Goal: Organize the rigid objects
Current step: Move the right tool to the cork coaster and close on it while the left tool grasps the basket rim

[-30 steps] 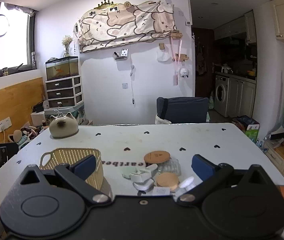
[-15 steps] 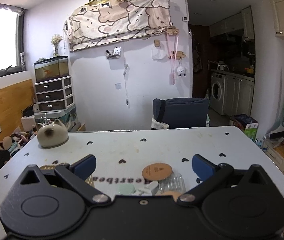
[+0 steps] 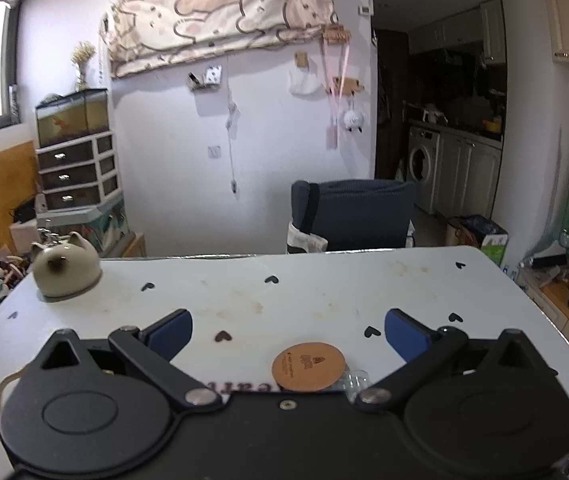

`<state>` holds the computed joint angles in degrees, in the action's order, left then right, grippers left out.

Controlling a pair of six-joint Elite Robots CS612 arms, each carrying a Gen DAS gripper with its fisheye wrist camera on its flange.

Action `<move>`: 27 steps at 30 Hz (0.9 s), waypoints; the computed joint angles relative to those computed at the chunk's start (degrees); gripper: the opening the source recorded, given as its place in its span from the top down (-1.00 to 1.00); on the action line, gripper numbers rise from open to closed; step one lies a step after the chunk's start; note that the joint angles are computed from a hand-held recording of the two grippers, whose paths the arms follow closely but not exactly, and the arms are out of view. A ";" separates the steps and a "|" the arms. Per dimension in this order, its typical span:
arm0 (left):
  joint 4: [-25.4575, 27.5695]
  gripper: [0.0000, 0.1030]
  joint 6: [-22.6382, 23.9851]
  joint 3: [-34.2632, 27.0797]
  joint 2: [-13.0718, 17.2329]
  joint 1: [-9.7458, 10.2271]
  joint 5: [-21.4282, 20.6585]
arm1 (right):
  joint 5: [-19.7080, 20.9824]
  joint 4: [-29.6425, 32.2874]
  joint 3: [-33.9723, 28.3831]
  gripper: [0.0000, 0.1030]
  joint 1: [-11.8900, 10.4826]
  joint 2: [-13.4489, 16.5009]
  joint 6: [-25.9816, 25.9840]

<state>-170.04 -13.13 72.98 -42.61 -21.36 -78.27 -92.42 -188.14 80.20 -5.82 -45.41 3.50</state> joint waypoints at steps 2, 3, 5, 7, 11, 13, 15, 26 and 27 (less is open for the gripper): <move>1.71 -1.00 -0.89 -0.85 0.36 0.72 -2.56 | -0.19 2.41 -2.16 -1.00 0.06 1.03 0.27; 2.26 -1.00 -1.25 -1.20 0.55 0.96 -3.34 | -0.33 3.54 -3.25 -1.00 0.10 1.58 0.27; 4.21 -1.00 -1.59 -2.26 1.04 1.24 -3.82 | -0.75 5.94 -5.65 -1.00 0.22 2.83 -0.24; 6.40 -1.00 -1.74 -3.17 1.39 1.42 -3.83 | -1.39 9.05 -8.27 -1.00 0.36 4.14 -1.13; 8.86 -0.98 -2.72 -4.42 2.08 1.79 -4.88 | -0.54 14.21 -12.83 -1.00 0.23 6.64 -3.59; 9.28 -0.95 -3.93 -5.01 2.44 1.94 -5.21 | -0.45 17.14 -15.23 -1.00 0.14 7.94 -4.55; 9.35 -0.88 -5.41 -5.61 2.86 2.13 -5.65 | -0.27 20.15 -17.50 -1.00 0.06 9.21 -5.66; 13.68 0.04 -11.48 -7.92 4.28 2.96 -7.95 | 2.87 37.53 -29.52 -1.00 -1.04 16.03 -13.34; 14.04 0.12 -11.78 -7.95 4.28 2.97 -7.99 | 2.48 39.11 -30.67 -1.00 -1.03 16.69 -13.81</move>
